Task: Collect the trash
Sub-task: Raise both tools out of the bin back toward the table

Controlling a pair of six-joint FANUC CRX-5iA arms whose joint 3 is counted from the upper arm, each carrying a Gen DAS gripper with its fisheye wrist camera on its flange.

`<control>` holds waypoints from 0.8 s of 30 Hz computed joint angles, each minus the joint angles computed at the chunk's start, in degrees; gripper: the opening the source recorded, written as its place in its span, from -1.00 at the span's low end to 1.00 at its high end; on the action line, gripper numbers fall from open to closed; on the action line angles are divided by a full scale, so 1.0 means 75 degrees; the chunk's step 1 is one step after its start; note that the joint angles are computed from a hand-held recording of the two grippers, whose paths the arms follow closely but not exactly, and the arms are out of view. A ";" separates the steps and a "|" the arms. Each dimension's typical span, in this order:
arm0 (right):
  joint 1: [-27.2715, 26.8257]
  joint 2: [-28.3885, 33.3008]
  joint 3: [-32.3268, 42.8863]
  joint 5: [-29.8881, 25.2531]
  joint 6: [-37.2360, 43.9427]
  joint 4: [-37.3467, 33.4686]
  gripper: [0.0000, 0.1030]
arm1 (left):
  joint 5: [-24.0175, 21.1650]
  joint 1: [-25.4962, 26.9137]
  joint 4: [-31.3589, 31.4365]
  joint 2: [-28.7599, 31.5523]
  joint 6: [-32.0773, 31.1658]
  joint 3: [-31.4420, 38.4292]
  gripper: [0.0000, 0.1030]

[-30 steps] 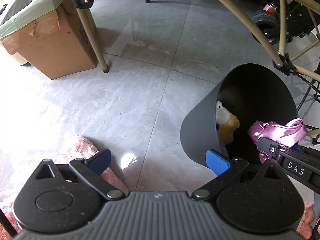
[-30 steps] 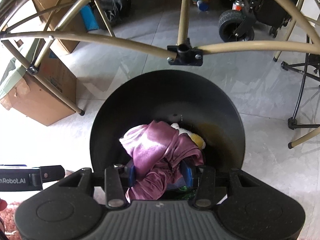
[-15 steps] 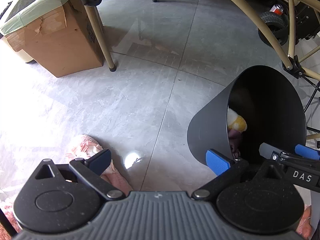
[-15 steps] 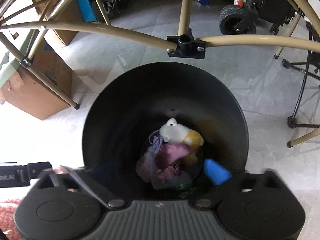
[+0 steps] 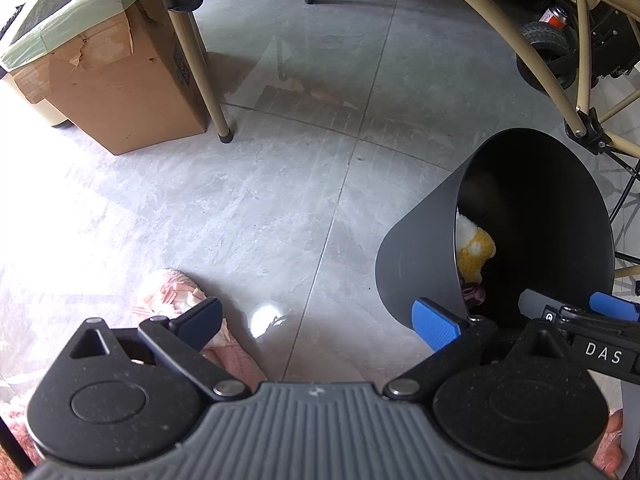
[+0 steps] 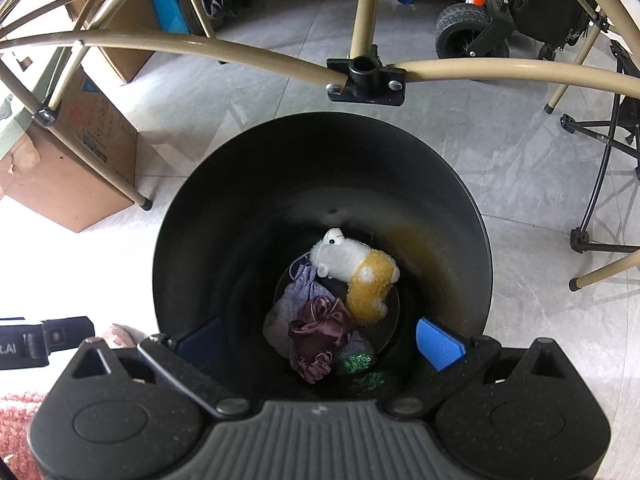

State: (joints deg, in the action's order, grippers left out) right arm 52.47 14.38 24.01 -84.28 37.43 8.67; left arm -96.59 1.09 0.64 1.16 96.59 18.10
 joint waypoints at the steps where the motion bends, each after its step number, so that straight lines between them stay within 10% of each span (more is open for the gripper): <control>1: 0.0000 -0.0009 -0.0007 0.0003 -0.0001 0.0001 1.00 | 0.0001 0.0001 0.0001 -0.0002 -0.0002 0.0000 1.00; 24: 0.0176 -0.0592 -0.0493 0.0408 -0.0315 0.0516 1.00 | 0.0157 -0.0218 -0.0036 -0.0168 0.0057 0.0283 1.00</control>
